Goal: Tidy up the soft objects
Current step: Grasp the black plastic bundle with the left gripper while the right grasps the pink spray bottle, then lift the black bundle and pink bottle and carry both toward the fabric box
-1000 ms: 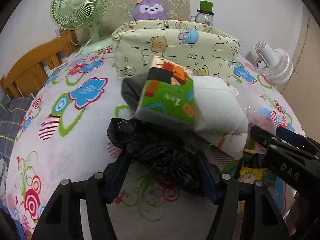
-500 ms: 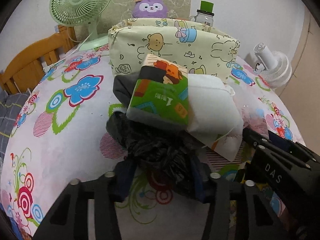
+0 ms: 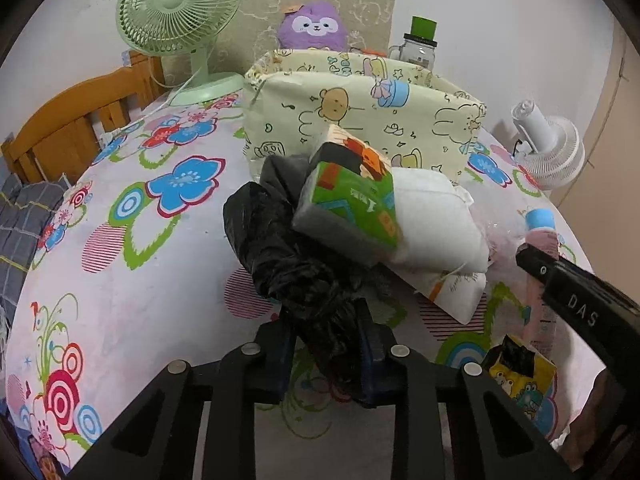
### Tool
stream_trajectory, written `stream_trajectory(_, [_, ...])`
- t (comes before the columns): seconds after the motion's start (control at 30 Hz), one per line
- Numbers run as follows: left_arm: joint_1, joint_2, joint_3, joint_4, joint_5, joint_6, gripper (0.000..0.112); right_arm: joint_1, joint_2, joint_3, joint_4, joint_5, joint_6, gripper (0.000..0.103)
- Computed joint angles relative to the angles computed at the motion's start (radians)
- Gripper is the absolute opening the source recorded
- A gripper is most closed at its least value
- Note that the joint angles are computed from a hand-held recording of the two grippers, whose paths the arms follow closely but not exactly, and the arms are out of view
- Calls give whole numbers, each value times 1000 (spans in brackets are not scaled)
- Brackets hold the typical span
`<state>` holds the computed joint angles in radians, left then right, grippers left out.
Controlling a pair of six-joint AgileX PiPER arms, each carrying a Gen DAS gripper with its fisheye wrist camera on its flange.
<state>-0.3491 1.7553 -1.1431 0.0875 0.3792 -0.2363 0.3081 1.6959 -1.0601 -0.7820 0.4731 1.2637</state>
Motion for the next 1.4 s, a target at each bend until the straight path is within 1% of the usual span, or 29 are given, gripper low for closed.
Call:
stream_trajectory(0.2, [3,-56,29,34,-12,-29,25,21,-46,11,-54,26,55,33])
stream_trajectory(0.37, [-4,-100,37,53,-12,-53,25,40,-92,6,-74,52,58,33])
stream_trajectory(0.47, [-8,-123,33,64,-4,-66,25,55,-118,-1,-91,75,61,33])
stream_trajectory(0.53, [-9,-136,27,45,3,-47,25,65,-136,-2,-105,86,61,33])
stream_trajectory(0.97, [-58,-235,13,152,30,-129,25,133,-263,12,-163,150,102,33])
stream_trajectory(1.4, [-94,-329,23,247,57,-195,25,247,-327,-13,-217,245,132,33])
